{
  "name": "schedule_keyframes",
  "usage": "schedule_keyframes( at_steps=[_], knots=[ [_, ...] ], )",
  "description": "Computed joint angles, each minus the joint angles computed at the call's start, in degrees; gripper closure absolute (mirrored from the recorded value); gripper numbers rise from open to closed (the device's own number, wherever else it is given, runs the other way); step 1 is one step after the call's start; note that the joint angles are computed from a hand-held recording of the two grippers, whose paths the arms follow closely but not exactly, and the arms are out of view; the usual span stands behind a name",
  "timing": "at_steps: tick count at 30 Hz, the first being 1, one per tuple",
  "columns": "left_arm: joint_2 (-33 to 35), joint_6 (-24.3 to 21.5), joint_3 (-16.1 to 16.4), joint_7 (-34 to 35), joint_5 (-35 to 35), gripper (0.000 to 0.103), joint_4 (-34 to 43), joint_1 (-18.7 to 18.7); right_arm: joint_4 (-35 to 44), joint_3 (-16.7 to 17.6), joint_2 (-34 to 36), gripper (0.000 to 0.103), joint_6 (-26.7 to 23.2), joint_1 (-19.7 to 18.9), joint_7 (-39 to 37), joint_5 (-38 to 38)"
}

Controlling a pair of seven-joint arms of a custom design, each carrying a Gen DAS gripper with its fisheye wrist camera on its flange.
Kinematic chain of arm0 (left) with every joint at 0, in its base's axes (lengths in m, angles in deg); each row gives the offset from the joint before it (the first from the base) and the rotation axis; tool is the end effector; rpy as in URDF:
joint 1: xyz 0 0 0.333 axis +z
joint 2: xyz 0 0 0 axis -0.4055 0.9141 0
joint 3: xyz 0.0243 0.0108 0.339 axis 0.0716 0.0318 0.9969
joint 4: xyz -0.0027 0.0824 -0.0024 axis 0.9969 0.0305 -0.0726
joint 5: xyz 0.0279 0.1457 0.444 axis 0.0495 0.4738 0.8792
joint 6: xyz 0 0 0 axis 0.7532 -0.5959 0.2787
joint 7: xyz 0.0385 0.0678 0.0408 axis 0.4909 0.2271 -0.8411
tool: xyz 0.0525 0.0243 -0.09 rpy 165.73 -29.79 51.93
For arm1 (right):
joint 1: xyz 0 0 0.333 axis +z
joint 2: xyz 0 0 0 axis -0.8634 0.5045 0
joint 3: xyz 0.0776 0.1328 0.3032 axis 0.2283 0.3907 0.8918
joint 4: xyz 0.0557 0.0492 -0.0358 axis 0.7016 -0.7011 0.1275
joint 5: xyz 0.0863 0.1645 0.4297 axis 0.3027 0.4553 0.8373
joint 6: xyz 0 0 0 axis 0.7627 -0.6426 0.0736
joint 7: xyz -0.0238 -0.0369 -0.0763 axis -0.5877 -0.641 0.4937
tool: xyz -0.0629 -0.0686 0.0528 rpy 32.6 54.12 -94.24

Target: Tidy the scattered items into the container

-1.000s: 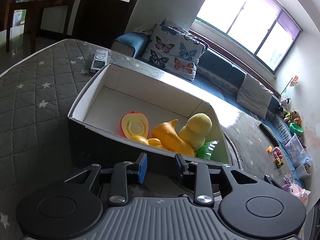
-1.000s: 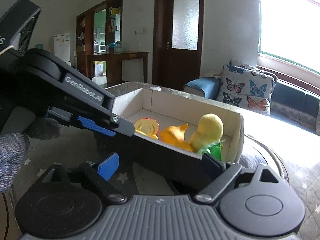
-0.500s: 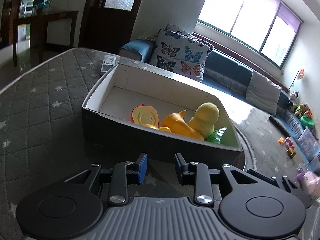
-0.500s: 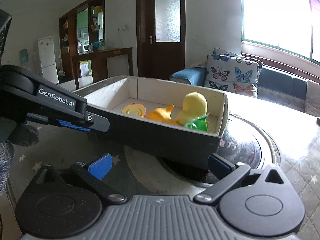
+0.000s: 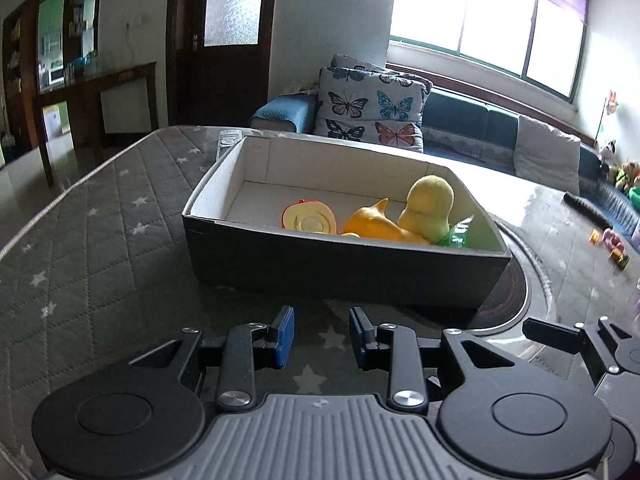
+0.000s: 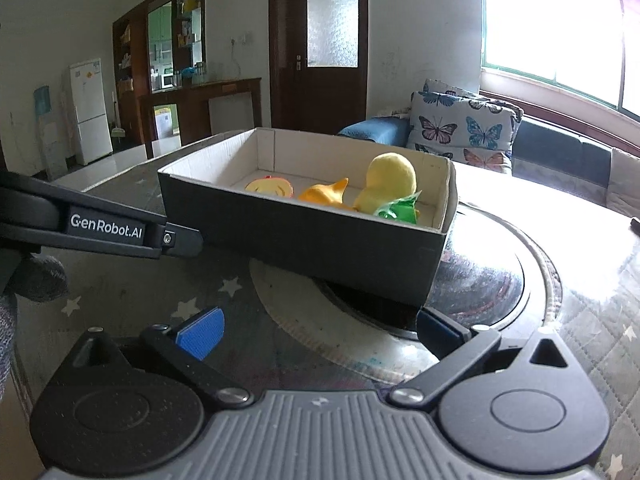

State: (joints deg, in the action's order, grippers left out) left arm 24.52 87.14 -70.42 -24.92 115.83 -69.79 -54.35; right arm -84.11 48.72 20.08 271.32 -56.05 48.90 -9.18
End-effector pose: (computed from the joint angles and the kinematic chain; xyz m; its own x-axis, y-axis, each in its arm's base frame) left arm 0.6522 -0.4160 0.3115 0.3543 -0.9320 0.0761 -0.5629 -0.2775 -0.7785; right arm 0.7208 0.3965 0.2871 0.6964 -0.7176 -0.0070 -0.4109 -0.3907 -0.8237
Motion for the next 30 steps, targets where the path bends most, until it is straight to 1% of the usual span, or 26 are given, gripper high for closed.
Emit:
schedule_keyframes(
  at_steps=[3, 9, 16, 24, 30],
  knots=[
    [0.2, -1.9, 0.0, 1.1, -0.1, 0.070, 0.2, -0.4, -0.5, -1.0, -0.6, 0.000, -0.2, 0.8, 0.5, 0.2],
    [0.0, -4.2, -0.2, 1.4, 0.2, 0.070, -0.2, -0.9, -0.9, -2.0, -1.1, 0.000, 0.3, 1.6, 0.8, 0.2],
    [-0.6, -5.2, -0.7, 0.8, 0.4, 0.070, -1.1, -0.8, -0.9, -2.9, -1.3, 0.000, 0.6, 2.3, 1.7, -0.1],
    [-0.9, -6.5, -1.2, 0.7, 0.9, 0.070, -1.4, -1.0, -1.0, -2.9, -1.2, 0.000, 1.3, 2.3, 3.4, -0.7],
    [-0.2, -8.6, -1.4, 2.1, 1.3, 0.070, -0.6, -1.8, -1.1, -3.0, -1.4, 0.000, 1.5, 2.5, 4.5, -1.0]
  ],
)
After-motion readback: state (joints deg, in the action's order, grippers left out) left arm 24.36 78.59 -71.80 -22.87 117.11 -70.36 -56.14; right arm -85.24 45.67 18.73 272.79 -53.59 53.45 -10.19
